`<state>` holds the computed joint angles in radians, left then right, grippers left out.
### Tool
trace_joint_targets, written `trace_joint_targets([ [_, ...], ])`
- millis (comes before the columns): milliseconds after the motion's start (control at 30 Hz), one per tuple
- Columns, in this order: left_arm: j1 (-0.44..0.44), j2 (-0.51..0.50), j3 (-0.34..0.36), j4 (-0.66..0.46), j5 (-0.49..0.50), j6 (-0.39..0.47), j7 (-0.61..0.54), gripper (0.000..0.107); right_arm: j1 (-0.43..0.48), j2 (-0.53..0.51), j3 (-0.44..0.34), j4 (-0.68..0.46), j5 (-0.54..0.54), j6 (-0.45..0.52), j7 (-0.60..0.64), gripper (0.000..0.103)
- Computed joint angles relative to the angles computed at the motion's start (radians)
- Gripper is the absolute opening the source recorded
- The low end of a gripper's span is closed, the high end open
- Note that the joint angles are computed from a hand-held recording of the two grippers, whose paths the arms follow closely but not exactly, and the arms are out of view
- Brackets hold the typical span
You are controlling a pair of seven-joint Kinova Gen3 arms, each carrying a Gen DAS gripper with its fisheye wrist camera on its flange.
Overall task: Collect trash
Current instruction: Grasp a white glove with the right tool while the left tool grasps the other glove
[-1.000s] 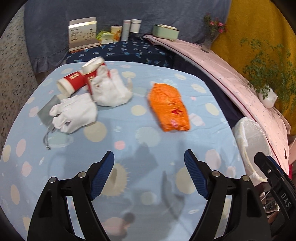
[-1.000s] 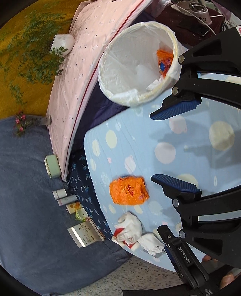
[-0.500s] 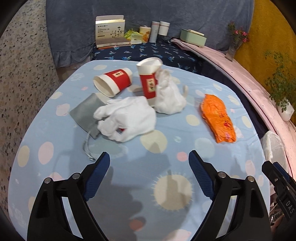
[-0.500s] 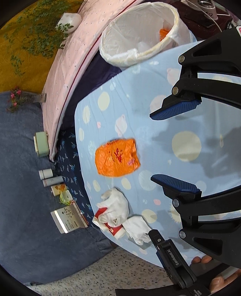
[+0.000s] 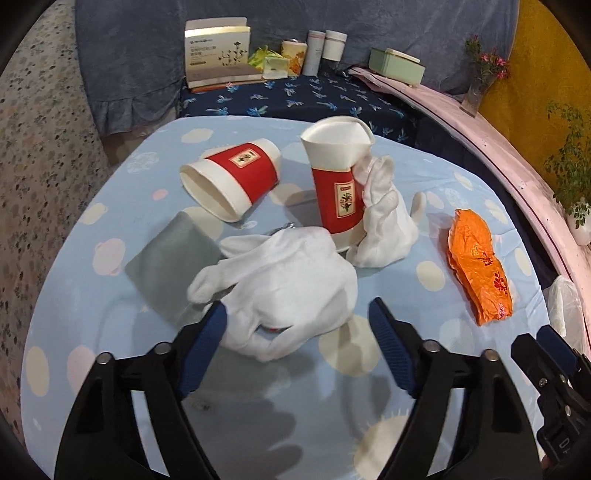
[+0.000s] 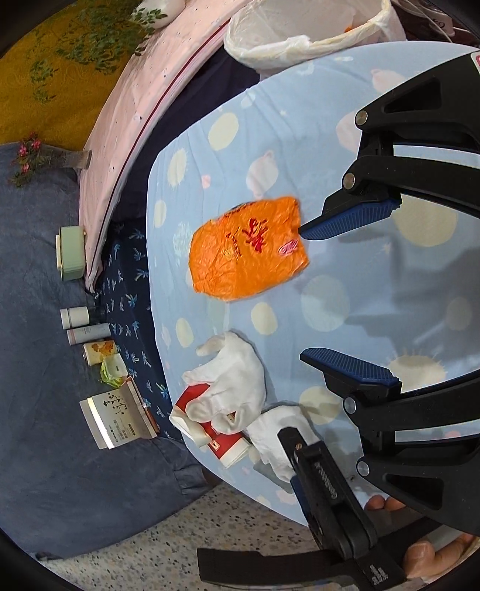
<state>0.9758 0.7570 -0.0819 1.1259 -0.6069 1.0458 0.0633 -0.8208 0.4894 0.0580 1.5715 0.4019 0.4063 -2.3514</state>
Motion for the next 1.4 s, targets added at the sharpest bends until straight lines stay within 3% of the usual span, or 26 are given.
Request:
trace_joint_targets([
  [100,-0.024,0.002,0.013,0.002,0.011,-0.042,-0.031,0.052,0.008,0.026,-0.015,-0.041,-0.010,0.017,0.017,0.059],
  [167,-0.043,-0.003,0.024,0.008,0.028,-0.072,-0.062,0.021,0.013,0.043,-0.023,-0.069,-0.019,0.029,0.030,0.059],
  [267,-0.047,-0.036,0.013,0.070,0.044,-0.153,-0.049,0.010,0.012,0.063,-0.031,-0.107,-0.031,0.043,0.050,0.059],
  [400,-0.009,-0.074,-0.019,0.121,0.013,-0.170,0.010,0.008,0.009,0.078,-0.035,-0.135,-0.046,0.049,0.069,0.059],
  [600,0.023,-0.117,-0.030,0.160,-0.043,-0.092,0.120,0.008,0.003,0.110,-0.053,-0.199,-0.074,0.067,0.106,0.059],
  [967,-0.040,-0.159,0.020,0.243,-0.093,-0.142,0.200,0.008,-0.002,0.236,-0.064,-0.398,-0.134,0.151,0.172,0.056],
  [1067,-0.049,-0.155,0.023,0.247,-0.090,-0.160,0.200,0.008,0.005,0.263,-0.064,-0.433,-0.150,0.170,0.187,0.042],
  [1200,-0.054,-0.143,0.026,0.230,-0.080,-0.163,0.181,0.008,0.034,0.277,-0.084,-0.450,-0.187,0.185,0.214,0.009],
  [1267,-0.053,-0.135,0.027,0.211,-0.073,-0.153,0.167,0.008,0.040,0.266,-0.084,-0.429,-0.197,0.176,0.220,0.004],
  [1400,-0.037,-0.121,0.027,0.170,-0.065,-0.134,0.146,0.008,0.043,0.211,-0.077,-0.337,-0.201,0.122,0.219,0.003],
])
